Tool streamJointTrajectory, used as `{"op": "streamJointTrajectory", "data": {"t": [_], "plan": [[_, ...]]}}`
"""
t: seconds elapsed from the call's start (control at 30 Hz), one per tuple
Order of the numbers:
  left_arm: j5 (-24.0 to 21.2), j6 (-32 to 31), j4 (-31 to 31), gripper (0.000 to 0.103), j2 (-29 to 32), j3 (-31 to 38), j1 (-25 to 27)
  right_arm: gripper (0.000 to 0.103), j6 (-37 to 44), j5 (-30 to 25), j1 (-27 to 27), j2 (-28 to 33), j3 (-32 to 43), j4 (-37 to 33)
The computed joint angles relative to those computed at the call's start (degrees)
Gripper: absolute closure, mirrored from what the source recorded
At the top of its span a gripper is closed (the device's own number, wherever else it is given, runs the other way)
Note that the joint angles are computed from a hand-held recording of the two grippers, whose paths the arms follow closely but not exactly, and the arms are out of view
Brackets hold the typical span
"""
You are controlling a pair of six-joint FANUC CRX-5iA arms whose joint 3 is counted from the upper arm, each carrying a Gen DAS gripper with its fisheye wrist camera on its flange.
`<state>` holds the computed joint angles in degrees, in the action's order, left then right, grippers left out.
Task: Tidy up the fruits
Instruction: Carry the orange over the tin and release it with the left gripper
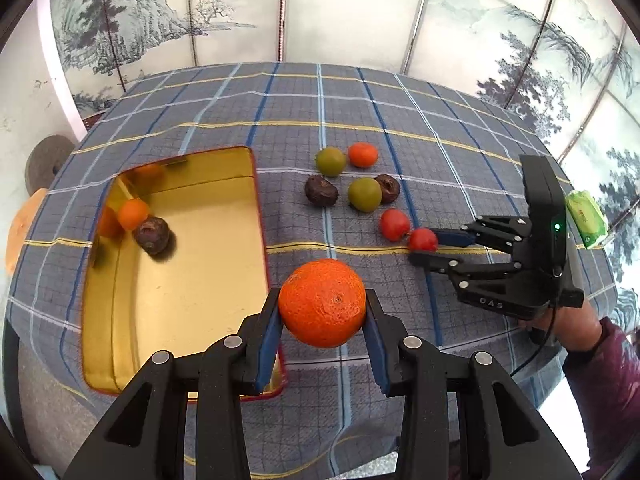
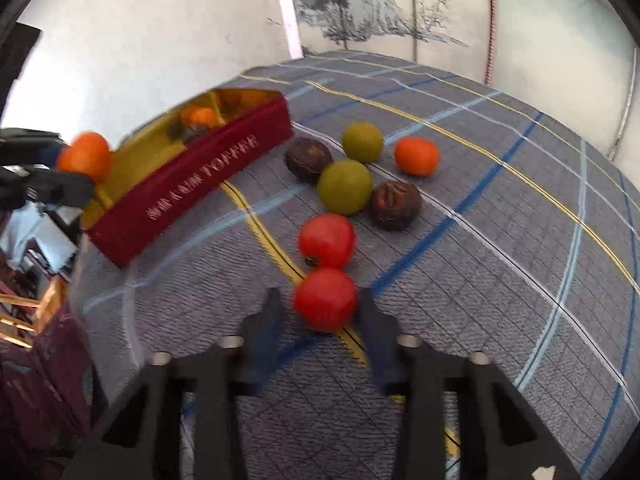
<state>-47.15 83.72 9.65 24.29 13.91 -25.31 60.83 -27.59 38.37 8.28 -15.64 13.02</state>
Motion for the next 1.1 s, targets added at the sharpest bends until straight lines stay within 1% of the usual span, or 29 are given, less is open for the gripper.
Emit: {"op": "streamJointTrajectory", "data": {"t": [0.07, 0.13, 0.17, 0.2, 0.23, 0.3, 0.4, 0.5, 0.6, 0.67, 0.83, 1.1], "plan": [[0.78, 0.16, -0.18, 0.063, -0.93, -1.1, 0.41, 0.074, -3.29, 1.04, -0.11, -0.96, -1.63, 1.89], [1.14, 0.6, -1.05, 0.063, -1.54, -1.63, 0.79, 0.074, -10.13, 3.27, -0.23, -2.82, -5.08, 7.05], [1.37, 0.86, -1.47, 0.063, -1.77, -1.83, 1.01, 0.074, -14.77, 4.52, -0.6, -4.04, -7.24, 10.15], [1.66, 1.11, -1.92, 0.063, -1.99, -2.06, 1.24, 0.074, -17.48, 5.2, -0.95, -4.6, -8.3, 11.78], [1.96, 1.39, -2.46, 0.063, -2.16, -2.3, 1.49, 0.074, -23.19, 6.38, -1.63, -5.79, -10.6, 15.93], [2.25, 2.33, -4.01, 0.063, -2.17, -2.34, 1.92, 0.074, -29.46, 7.05, -2.65, -6.85, -12.77, 20.45], [2.78, 4.69, -8.26, 0.063, -2.08, -2.2, 2.18, 0.074, -35.33, 6.34, -3.59, -7.86, -14.53, 24.23], [2.4, 6.92, -11.53, 0.063, -1.6, -1.8, 2.6, 0.074, -36.67, 5.45, -3.73, -7.85, -14.61, 25.09], [2.84, 6.86, -10.8, 0.063, -1.38, -2.81, 3.92, 0.074, -36.75, 4.85, -3.6, -7.42, -14.42, 25.14], [2.28, 7.86, -11.92, 0.063, -0.9, -2.53, 4.35, 0.074, -36.51, 4.6, -3.62, -7.25, -14.21, 24.75], [2.5, 9.51, -14.96, 0.063, -0.54, -2.34, 4.69, 0.074, -36.96, 4.19, -3.61, -6.93, -14.07, 24.81], [2.6, 10.94, -18.05, 0.063, 0.33, -1.37, 4.74, 0.074, -36.34, 3.23, -3.39, -6.39, -13.4, 24.18]]}}
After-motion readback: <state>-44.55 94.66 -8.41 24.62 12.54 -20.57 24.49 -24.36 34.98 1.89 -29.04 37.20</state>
